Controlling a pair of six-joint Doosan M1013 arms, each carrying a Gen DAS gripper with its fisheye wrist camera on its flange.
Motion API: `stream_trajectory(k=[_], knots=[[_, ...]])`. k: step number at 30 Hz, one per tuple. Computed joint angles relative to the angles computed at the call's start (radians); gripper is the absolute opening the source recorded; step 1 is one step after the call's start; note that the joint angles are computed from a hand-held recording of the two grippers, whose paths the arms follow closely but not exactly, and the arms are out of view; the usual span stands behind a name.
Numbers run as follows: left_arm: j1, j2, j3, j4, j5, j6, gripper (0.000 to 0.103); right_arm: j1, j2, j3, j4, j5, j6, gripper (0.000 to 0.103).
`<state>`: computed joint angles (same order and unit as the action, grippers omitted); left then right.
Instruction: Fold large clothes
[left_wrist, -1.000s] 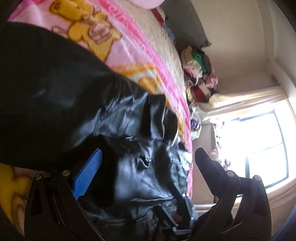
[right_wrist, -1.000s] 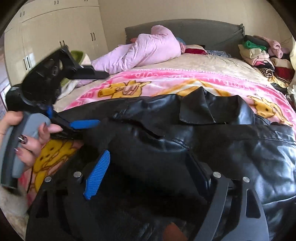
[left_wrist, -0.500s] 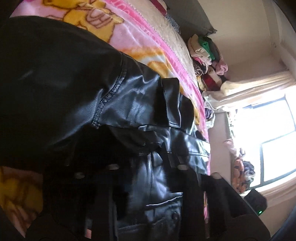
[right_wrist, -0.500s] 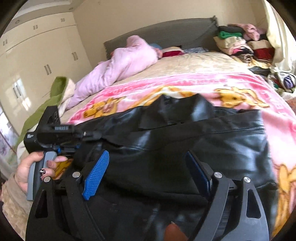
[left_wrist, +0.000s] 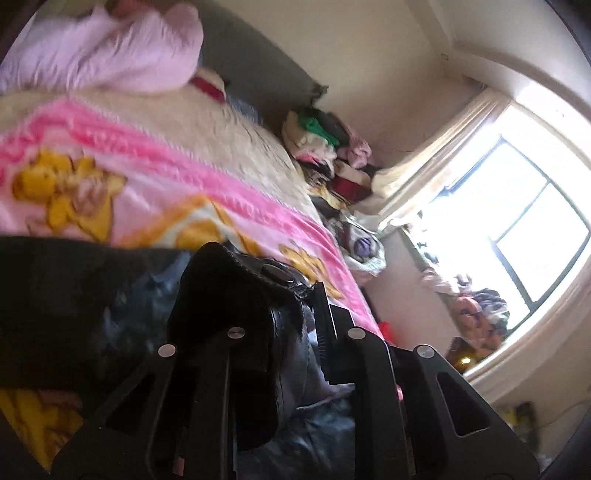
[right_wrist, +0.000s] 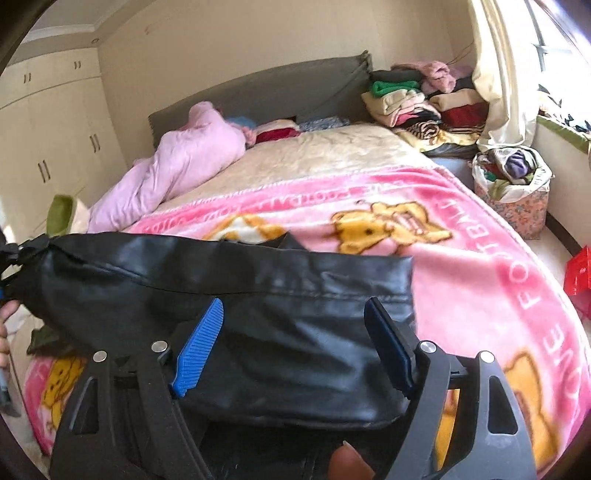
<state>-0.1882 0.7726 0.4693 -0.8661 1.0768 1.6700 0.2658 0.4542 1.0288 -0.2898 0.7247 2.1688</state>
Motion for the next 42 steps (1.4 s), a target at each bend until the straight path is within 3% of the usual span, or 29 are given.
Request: stream_trajectory(k=[7,20,35,37,39,42], knots=[[-0.007,0.064,-0.090,0.124,0.053,-0.089,0.011,0.004,0.056,-0.087,0.002,0.065,-0.039,0.077],[-0.009,0.087,-0.094,0.211,0.068,-0.071,0.011,-0.015,0.129,-0.171,0.026,0.220,-0.057,0.077],[-0.015,0.144,-0.129,0.352,0.204,-0.145,0.010,-0.058,0.119,-0.089,0.020,0.257,0.017,0.073],[-0.017,0.144,-0.122,0.363,0.209,-0.146,0.011,-0.068,0.124,-0.085,0.022,0.283,0.049,0.078],[-0.018,0.135,-0.102,0.363,0.196,-0.138,0.012,-0.091,0.107,-0.048,0.115,0.239,0.062,0.079],[-0.020,0.120,-0.085,0.378,0.188,-0.122,0.016,-0.086,0.084,-0.023,0.089,0.213,0.091,0.079]])
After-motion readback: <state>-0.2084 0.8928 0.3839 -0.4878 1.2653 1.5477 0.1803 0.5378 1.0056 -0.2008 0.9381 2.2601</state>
